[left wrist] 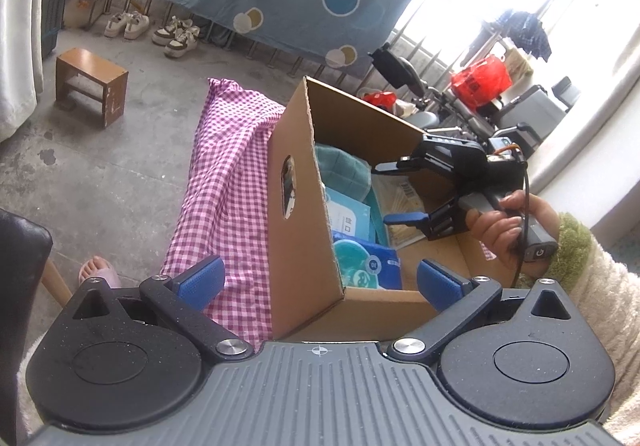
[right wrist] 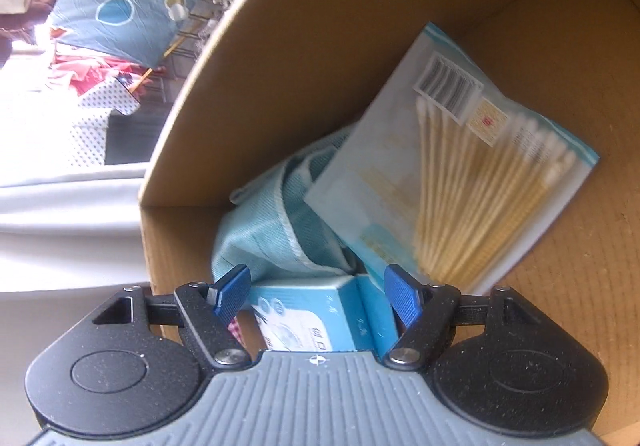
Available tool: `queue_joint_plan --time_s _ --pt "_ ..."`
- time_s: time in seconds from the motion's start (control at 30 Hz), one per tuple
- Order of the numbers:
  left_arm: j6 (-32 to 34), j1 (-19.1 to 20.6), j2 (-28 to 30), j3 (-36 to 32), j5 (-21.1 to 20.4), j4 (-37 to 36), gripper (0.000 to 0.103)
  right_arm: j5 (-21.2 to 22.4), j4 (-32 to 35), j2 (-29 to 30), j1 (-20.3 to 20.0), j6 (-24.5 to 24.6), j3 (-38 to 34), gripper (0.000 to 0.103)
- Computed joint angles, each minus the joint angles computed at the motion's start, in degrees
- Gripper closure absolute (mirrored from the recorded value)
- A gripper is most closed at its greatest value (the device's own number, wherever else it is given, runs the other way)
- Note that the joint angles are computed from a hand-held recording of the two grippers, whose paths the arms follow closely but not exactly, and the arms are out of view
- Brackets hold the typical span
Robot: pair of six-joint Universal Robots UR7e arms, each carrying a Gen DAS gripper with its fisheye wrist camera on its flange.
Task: Organize soft objects
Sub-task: 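Press the cotton swab bag flat in the box with the right gripper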
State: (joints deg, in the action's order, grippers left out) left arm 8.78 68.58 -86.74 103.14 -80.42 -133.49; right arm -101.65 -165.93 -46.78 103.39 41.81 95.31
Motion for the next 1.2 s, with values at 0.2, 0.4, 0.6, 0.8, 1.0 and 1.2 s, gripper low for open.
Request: queue_joint_plan --time_s 0.2,0.4,0.6,0.8,1.0,1.2 --pt "0.2 -0.2 -0.1 0.2 0.4 -0.4 0.000 2.7 3.5 0.3 0.3 -0.9 -1.3 0.027" --pt "3.1 -1.9 -0.2 -0.1 1.2 0.0 0.000 -4.4 5.4 -1.0 3.2 -6.1 -2.5 0.027" --pt "6.4 -5.2 4.4 -5.0 -1.7 5.1 0.000 -27.2 8.2 -1.9 8.4 -19.4 -4.4 0.027" --pt "1.9 -9.2 16.5 -13.9 2.6 19.0 0.005 -31.2 14.9 -0.8 6.6 -20.7 -6.4 0.032" --pt "-0.8 -11.2 27.8 -21.7 9.9 26.5 0.026 -29.0 17.0 -0.5 3.7 -22.0 -6.7 0.043" --pt "-4.1 -11.0 35.6 -27.0 13.8 29.8 0.038 -27.2 19.3 0.1 2.8 -24.1 -8.0 0.048"
